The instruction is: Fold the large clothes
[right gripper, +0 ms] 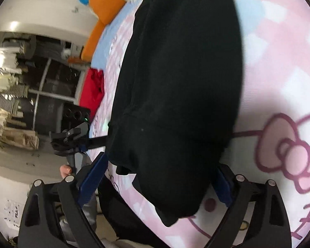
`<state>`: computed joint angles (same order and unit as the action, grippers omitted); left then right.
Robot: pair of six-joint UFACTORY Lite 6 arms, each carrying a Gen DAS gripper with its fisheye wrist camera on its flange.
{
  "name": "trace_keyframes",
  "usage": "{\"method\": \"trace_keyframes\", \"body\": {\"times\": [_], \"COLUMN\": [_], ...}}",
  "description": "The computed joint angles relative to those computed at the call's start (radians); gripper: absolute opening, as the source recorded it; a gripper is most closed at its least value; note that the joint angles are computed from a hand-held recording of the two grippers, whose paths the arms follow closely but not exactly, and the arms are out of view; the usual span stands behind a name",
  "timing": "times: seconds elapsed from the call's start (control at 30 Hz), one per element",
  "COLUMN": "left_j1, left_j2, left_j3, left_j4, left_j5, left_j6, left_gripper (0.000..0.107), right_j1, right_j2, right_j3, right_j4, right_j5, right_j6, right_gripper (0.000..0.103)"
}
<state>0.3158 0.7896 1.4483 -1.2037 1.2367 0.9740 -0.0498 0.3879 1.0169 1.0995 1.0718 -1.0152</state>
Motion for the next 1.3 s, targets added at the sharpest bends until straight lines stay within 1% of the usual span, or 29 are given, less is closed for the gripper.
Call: {"method": "trace_keyframes", "body": {"times": [0.03,0.07,0.1,0.13,0.17,0.2,0.23,0.27,0.3,0.4,0.5,0.6,0.77,0.9,0.97,1.0,1.07,1.13,1.2,1.27,1.3], "left_j1": [-0.010,-0.017,-0.018,-0.015,-0.011,0.001,0.002,0.000,-0.001,0.009,0.010,0.018,0.045,0.060,0.073,0.086,0.108,0.137,0.139,0.107,0.095], "left_j2": [0.003,0.017,0.030,0.053,0.085,0.097,0.112,0.113,0.113,0.078,0.022,-0.074,-0.304,-0.470,-0.554,-0.579,-0.594,-0.548,-0.476,-0.442,-0.424], "left_j3": [0.011,0.036,0.065,0.089,0.118,0.136,0.153,0.156,0.159,0.152,0.124,0.063,-0.148,-0.310,-0.433,-0.483,-0.578,-0.638,-0.639,-0.601,-0.574], "left_j4": [0.015,0.036,0.052,0.066,0.091,0.110,0.119,0.122,0.123,0.069,0.005,-0.017,-0.007,0.026,0.031,0.039,0.052,0.086,0.100,0.095,0.089], "left_j5": [0.001,0.003,0.010,0.010,-0.001,0.009,0.013,0.015,0.024,0.103,0.176,0.199,0.257,0.286,0.303,0.316,0.331,0.310,0.271,0.225,0.224], "left_j6": [-0.025,-0.056,-0.079,-0.094,-0.116,-0.132,-0.147,-0.157,-0.164,-0.166,-0.156,-0.147,-0.107,-0.073,-0.052,-0.042,-0.018,-0.006,-0.012,-0.024,-0.025], "left_gripper": [0.084,0.075,0.068,0.063,0.047,0.038,0.035,0.028,0.020,0.019,0.019,0.019,0.019,0.019,0.019,0.019,0.019,0.018,0.017,0.017,0.017], "right_j1": [0.005,0.008,-0.005,-0.034,-0.061,-0.073,-0.083,-0.080,-0.079,-0.076,-0.082,-0.112,-0.220,-0.322,-0.367,-0.416,-0.476,-0.523,-0.511,-0.465,-0.431], "right_j2": [-0.021,-0.012,-0.003,0.015,0.035,0.039,0.039,0.037,0.027,-0.017,-0.064,-0.124,-0.281,-0.433,-0.472,-0.501,-0.526,-0.518,-0.478,-0.439,-0.435], "right_j3": [-0.014,0.005,0.017,0.025,0.033,0.027,0.017,0.007,-0.006,-0.030,-0.017,0.004,-0.027,-0.143,-0.197,-0.248,-0.316,-0.373,-0.408,-0.417,-0.406], "right_j4": [-0.012,-0.020,-0.024,-0.022,-0.020,-0.017,-0.017,-0.008,-0.002,0.009,-0.012,-0.025,-0.068,-0.127,-0.148,-0.176,-0.216,-0.258,-0.263,-0.247,-0.228], "right_j5": [-0.007,-0.004,0.011,0.033,0.055,0.067,0.067,0.057,0.048,0.059,0.111,0.184,0.353,0.482,0.526,0.554,0.576,0.549,0.487,0.425,0.416], "right_j6": [0.007,0.019,0.020,0.009,-0.001,-0.011,-0.021,-0.032,-0.042,-0.049,-0.035,0.000,0.024,0.022,0.018,0.001,-0.023,-0.049,-0.051,-0.039,-0.033], "right_gripper": [0.077,0.062,0.053,0.036,0.032,0.030,0.028,0.025,0.025,0.022,0.021,0.021,0.021,0.021,0.021,0.021,0.021,0.021,0.021,0.021,0.021]}}
